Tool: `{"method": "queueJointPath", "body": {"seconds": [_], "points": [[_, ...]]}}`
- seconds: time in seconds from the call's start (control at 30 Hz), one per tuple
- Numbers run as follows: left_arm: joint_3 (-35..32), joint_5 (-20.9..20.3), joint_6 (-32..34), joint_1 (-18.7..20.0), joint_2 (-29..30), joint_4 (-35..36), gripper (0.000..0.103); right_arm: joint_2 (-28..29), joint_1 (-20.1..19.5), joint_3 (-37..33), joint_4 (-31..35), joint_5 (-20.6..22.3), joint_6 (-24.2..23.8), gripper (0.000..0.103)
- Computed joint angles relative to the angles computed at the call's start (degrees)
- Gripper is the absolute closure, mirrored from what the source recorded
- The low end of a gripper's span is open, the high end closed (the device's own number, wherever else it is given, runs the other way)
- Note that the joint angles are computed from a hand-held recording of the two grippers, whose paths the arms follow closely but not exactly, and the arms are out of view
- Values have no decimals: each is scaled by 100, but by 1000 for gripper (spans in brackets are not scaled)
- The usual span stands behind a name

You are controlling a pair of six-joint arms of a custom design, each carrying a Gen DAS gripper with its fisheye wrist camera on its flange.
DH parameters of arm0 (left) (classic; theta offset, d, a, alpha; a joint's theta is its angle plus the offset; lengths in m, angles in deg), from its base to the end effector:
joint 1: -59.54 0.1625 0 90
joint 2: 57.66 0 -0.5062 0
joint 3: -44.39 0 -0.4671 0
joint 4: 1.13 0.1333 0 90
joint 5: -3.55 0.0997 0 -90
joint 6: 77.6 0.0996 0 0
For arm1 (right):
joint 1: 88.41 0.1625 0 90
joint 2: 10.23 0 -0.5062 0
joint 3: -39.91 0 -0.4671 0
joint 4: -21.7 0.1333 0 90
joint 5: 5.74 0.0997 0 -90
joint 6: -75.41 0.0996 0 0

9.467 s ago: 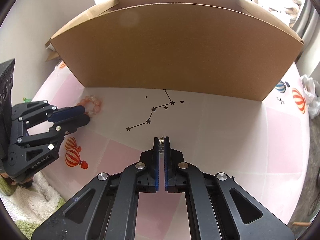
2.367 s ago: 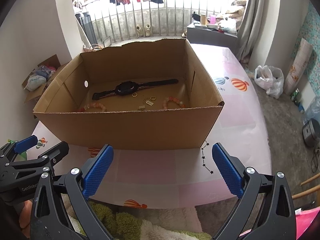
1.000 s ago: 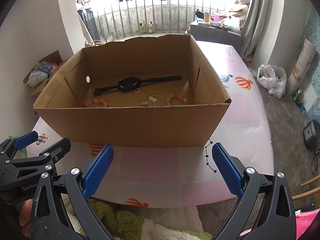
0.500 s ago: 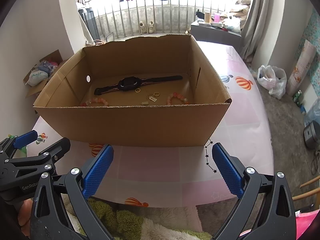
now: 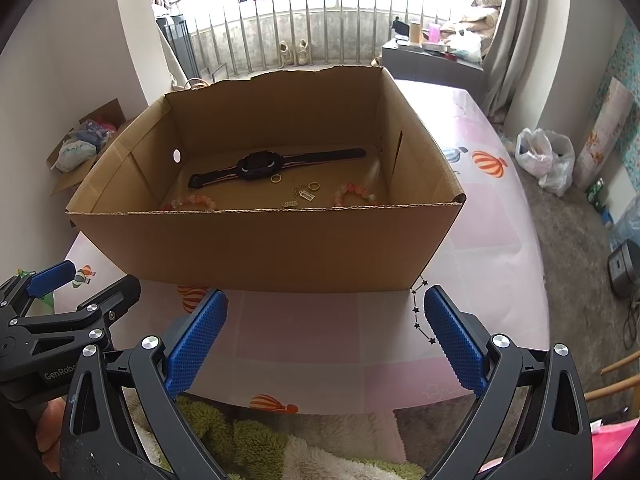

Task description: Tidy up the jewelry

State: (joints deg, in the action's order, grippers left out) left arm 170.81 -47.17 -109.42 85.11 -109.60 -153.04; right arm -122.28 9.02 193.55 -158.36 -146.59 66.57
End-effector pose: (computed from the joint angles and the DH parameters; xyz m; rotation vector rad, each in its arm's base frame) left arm -0.3821 -0.4005 0.0140 0.7915 2.3579 -0.4777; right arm 0.0908 -0.2630 0.3546 -0.1468 -2.1294 0.9273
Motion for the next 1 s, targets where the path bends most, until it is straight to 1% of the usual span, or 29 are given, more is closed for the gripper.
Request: {"method": "queueJointPath", "body": {"seconds": [0.37, 1.0], "points": [[7, -11, -26, -1, -6, 18, 6, -9, 4, 2, 32, 2, 37, 8], [-1, -7, -27, 0, 5, 25, 6, -147, -102, 5, 152, 138, -16, 8]]}}
